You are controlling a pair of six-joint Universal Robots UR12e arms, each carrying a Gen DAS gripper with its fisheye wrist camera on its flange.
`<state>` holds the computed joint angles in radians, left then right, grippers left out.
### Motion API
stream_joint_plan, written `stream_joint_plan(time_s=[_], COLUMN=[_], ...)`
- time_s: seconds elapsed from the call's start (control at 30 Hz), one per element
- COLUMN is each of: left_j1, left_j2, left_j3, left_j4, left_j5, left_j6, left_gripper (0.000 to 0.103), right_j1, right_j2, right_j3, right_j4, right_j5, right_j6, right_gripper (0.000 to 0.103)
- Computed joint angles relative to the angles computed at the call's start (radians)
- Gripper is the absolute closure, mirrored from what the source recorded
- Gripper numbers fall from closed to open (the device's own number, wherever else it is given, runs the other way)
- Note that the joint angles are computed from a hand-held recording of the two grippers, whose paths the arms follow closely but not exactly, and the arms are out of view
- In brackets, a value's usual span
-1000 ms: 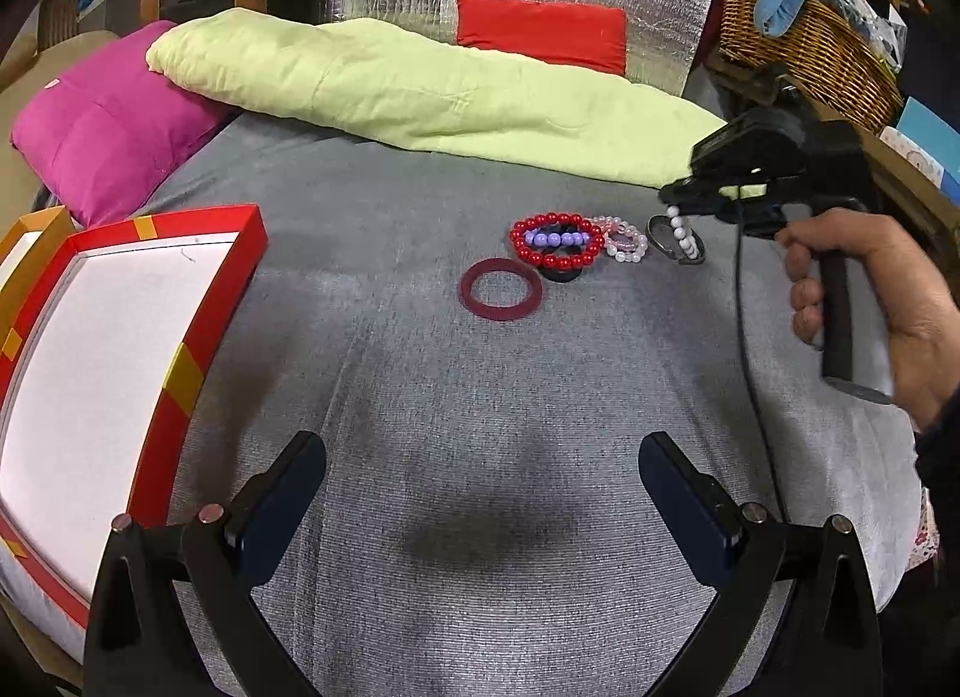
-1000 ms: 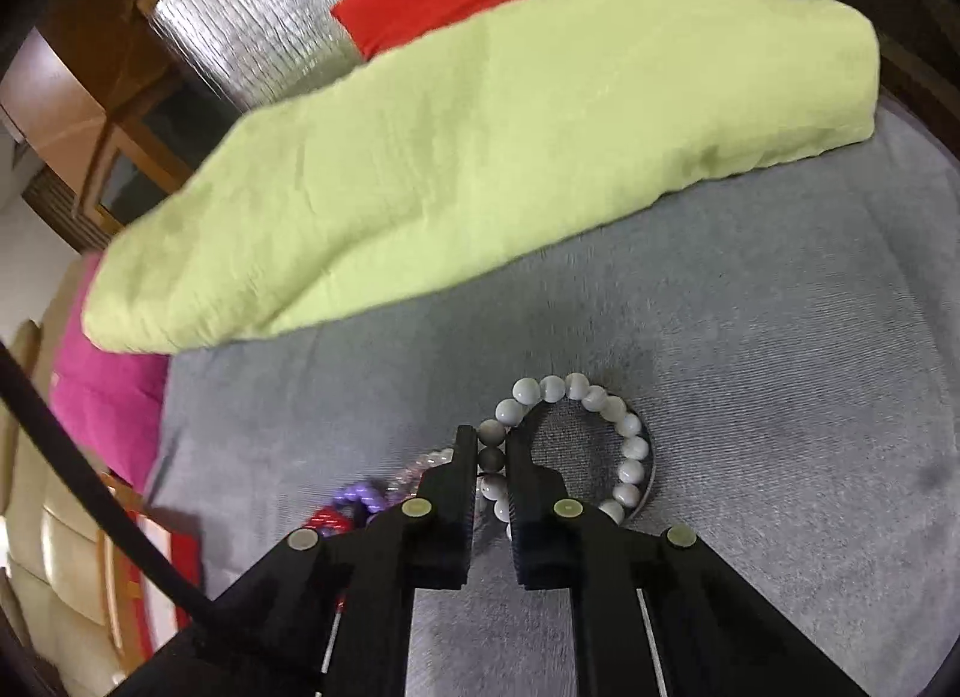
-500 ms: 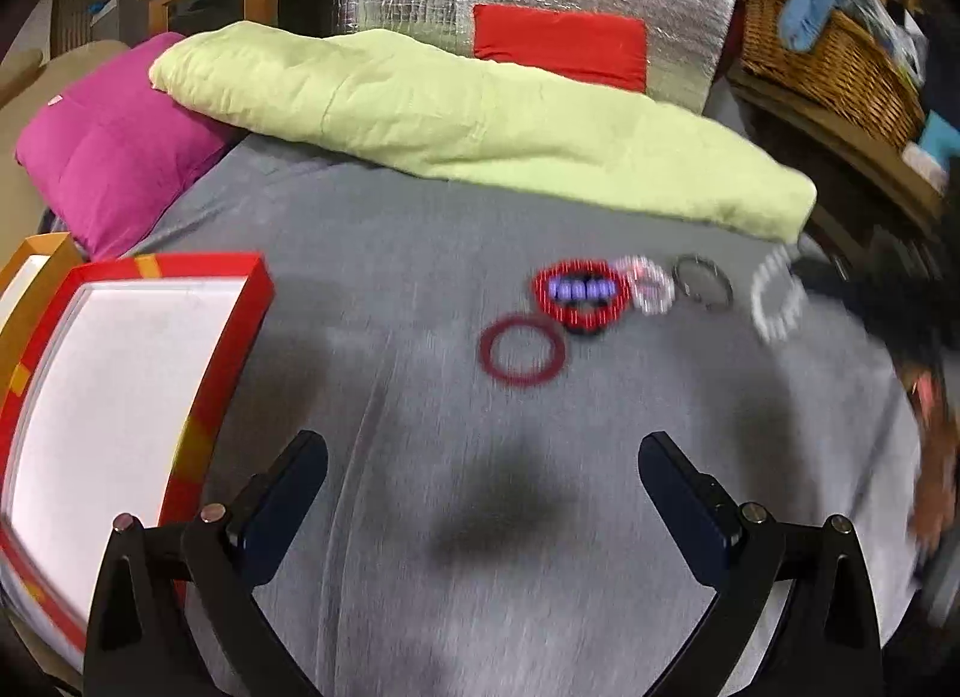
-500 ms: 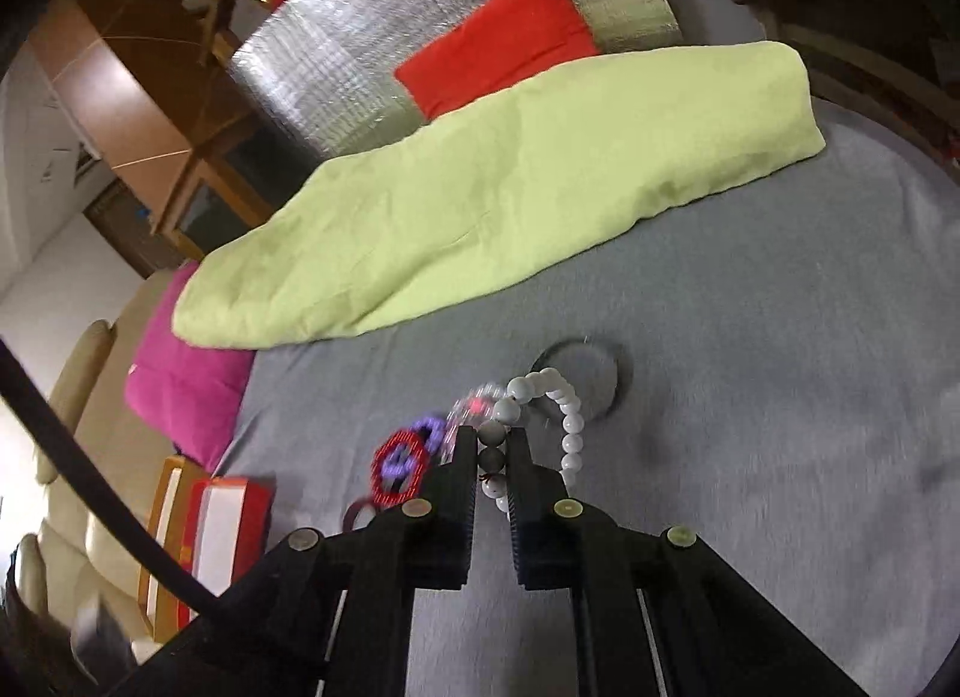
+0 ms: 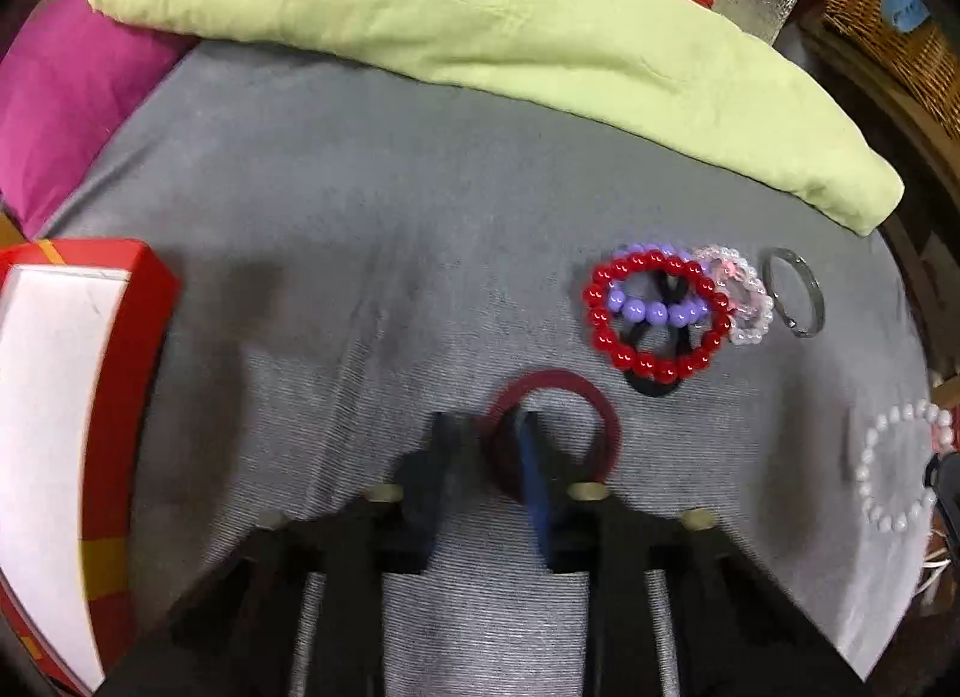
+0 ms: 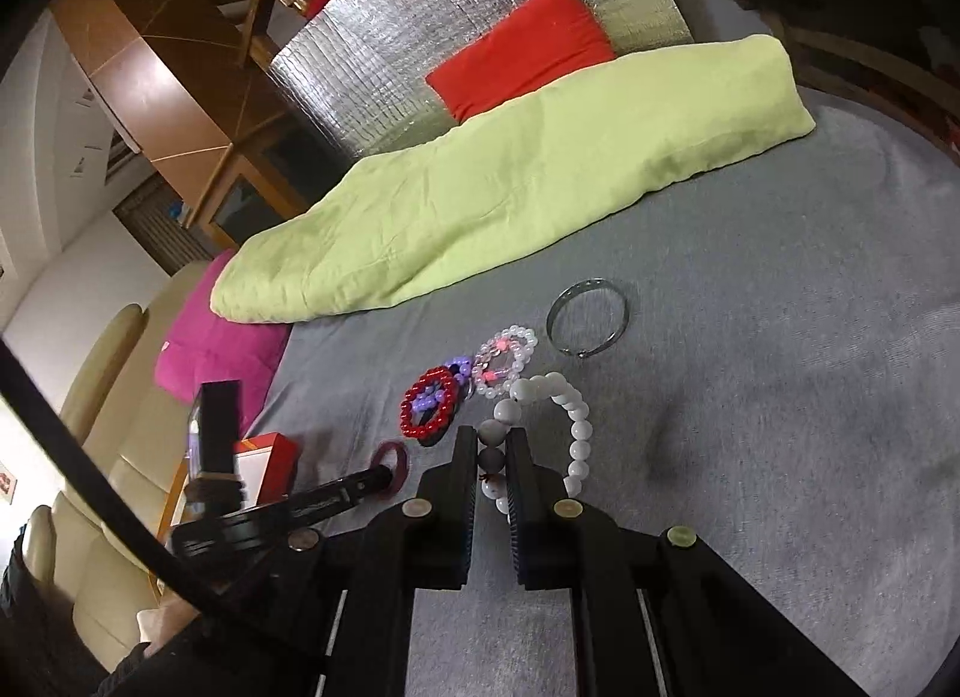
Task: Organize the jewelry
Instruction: 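Grasp the maroon ring with the left tool while the right tool lifts the white bracelet, then carry both items to the red-rimmed tray while the right tool releases the white bracelet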
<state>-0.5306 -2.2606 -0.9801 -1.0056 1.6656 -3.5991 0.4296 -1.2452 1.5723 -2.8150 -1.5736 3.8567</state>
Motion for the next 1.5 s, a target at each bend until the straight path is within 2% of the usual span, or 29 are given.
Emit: stream_joint_plan(time_s=[0.07,0.3,0.57,0.67,0.87,1.0,1.17,1.3,1.5], left_j1=[0.004,-0.015,-0.01,-0.005,0.017,0.047,0.089,0.13,0.176], left_j2=[0.015,0.108,0.208,0.236,0.288,0.328,0.359,0.386,0.414], left_j3=[-0.027,-0.185,-0.328,-0.363,-0.421,-0.467,-0.514,-0.56,-0.605], left_j4=[0.032,0.188,0.288,0.32,0.376,0.382,0.369,0.358,0.332], left_j5=[-0.027,0.011,0.002,0.02,0.101,0.149,0.176,0.191,0.204], left_j6=[-0.001,0.053,-0.01,-0.024,-0.085,-0.147,-0.207,-0.255,-0.298], left_gripper=[0.099,0.099,0.099,0.099,0.099,0.099,0.099,0.099,0.099], right_j1=[0.005,0.018,0.048,0.062,0.091,0.115,0.144,0.175,0.217], right_j2=[-0.002,-0.013,-0.009,0.003,0.044,0.091,0.171,0.259,0.389], right_j3=[0.0,0.011,-0.008,-0.03,-0.105,-0.187,-0.327,-0.481,-0.706], right_j4=[-0.002,-0.02,0.003,0.016,0.048,0.078,0.139,0.217,0.366], right_j5=[-0.008,-0.009,0.001,0.01,0.035,0.057,0.096,0.124,0.095], right_j6=[-0.012,-0.011,-0.034,-0.048,-0.094,-0.142,-0.213,-0.285,-0.395], right_gripper=[0.092,0.092,0.092,0.092,0.092,0.092,0.092,0.092,0.092])
